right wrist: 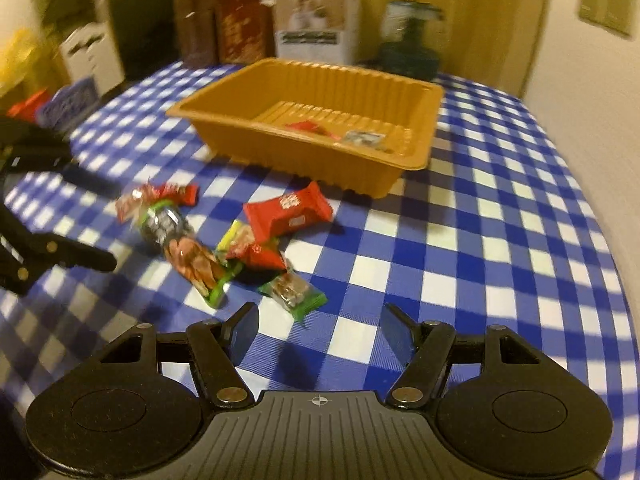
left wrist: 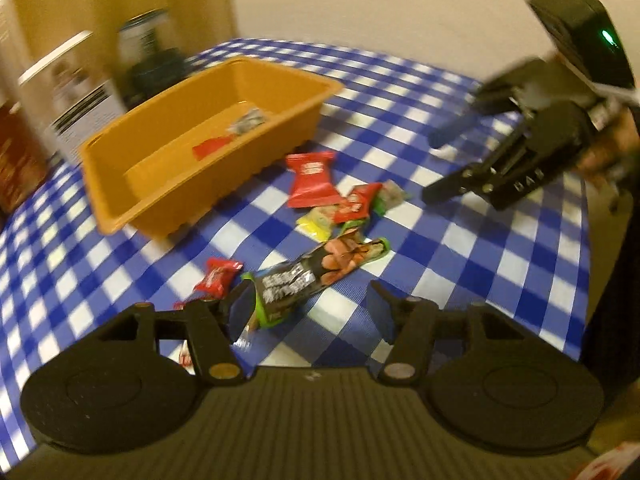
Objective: Organize snacks
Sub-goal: 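Grasp the dark snack bar with the left tool while the right tool grasps a green-edged packet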
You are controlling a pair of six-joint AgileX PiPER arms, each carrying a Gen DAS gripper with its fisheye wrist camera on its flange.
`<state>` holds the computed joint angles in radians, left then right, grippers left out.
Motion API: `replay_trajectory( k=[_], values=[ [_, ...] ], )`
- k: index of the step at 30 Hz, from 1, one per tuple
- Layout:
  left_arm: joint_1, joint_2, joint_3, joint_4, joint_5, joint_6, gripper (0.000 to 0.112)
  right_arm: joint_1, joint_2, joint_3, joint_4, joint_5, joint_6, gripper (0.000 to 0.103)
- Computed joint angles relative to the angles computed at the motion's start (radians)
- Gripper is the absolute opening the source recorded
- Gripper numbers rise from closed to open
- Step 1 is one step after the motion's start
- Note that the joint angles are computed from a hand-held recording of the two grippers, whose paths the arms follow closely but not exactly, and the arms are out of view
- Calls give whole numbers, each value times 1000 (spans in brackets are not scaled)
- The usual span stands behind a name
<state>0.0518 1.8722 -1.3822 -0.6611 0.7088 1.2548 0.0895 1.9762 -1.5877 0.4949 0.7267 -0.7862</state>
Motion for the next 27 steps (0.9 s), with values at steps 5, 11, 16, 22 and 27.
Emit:
replay_trajectory(
  k=[5,11,16,22,27],
  values=[
    [-29,66,-54,11,7,107,58,-24,54,-46,36,44,-75,68],
    [-51,158,-182,76,67,133,57,-17,70,-61,42,60,-132,68],
    [-67,230,-310,127,170,153,55,-11,101,-95,62,77,-177,68],
    [-90,278,-389,210,230,116,46,-3,152,-165,75,91,-210,63],
    [-91,254,-347,211,204,67,44,7,191,-219,70,109,-209,52]
  ],
)
